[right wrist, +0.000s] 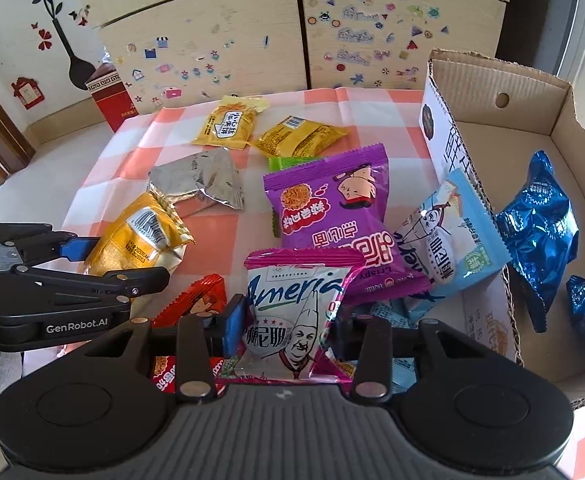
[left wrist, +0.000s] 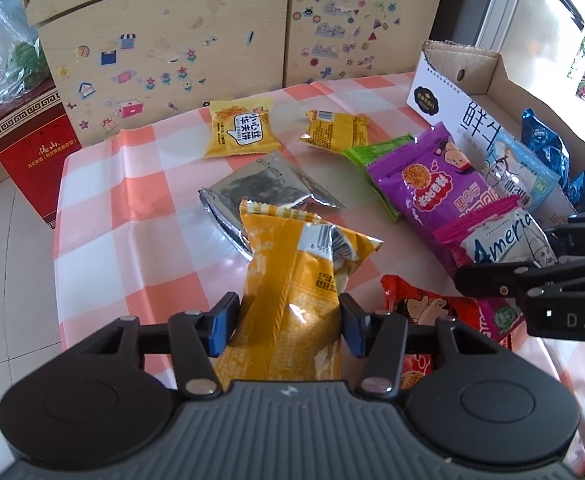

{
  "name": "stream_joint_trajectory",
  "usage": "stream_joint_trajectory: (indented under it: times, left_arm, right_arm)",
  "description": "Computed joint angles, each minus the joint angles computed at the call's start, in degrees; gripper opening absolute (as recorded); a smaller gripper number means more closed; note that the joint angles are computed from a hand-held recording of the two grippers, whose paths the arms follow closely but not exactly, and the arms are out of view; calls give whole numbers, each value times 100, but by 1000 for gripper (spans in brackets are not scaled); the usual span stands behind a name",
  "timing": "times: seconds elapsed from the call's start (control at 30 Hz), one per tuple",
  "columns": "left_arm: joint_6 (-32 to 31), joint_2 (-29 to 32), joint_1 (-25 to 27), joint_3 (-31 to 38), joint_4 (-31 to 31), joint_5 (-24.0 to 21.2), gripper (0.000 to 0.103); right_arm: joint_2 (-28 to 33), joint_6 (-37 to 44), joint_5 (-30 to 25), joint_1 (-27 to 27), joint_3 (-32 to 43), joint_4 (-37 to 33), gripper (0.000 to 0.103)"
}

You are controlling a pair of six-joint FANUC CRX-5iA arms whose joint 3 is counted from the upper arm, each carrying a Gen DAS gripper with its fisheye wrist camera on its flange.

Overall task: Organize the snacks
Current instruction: 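Grasp the yellow chip bag with the left tool while the right grasps the Amerie packet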

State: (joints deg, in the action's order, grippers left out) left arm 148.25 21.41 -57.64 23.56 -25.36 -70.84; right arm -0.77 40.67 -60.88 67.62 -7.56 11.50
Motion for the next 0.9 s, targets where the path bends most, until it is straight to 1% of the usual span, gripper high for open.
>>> stream_joint_trajectory:
  times: [0.07, 0.13, 0.2, 0.27, 0.3, 0.33, 0.4, 0.43, 0.9]
  left_arm:
    - [-50, 6, 14, -7, 26, 20, 53]
    - [-153, 58, 33, 19, 87, -3, 56]
    - [-130, 120, 50, 33, 135, -32, 57]
    - [-239, 206, -6, 137, 15, -100, 59]
    - [-289, 238, -28, 189, -27, -135, 58]
    - [-287, 239, -29, 196, -21, -127, 54]
    - [-274, 213, -44, 184, -22, -107, 52]
    - [-281, 206, -76, 196, -79, -129, 51]
    - [75, 118, -451, 552, -970, -527, 50]
  right_arm:
    - [-14, 36, 32, 8, -7, -4, 48]
    - [3, 56, 28, 11, 3, -20, 48]
    - [29, 60, 4, 6, 17, -35, 48]
    - [40, 88, -8, -7, 23, -61, 48]
    - [30, 103, -13, -12, 18, -71, 48]
    - [29, 112, -19, -13, 18, -74, 48]
    - [19, 118, -12, -17, 13, -65, 48]
    - [11, 117, 0, -18, 5, -53, 48]
    - [-156, 97, 296, 45, -126, 299, 48]
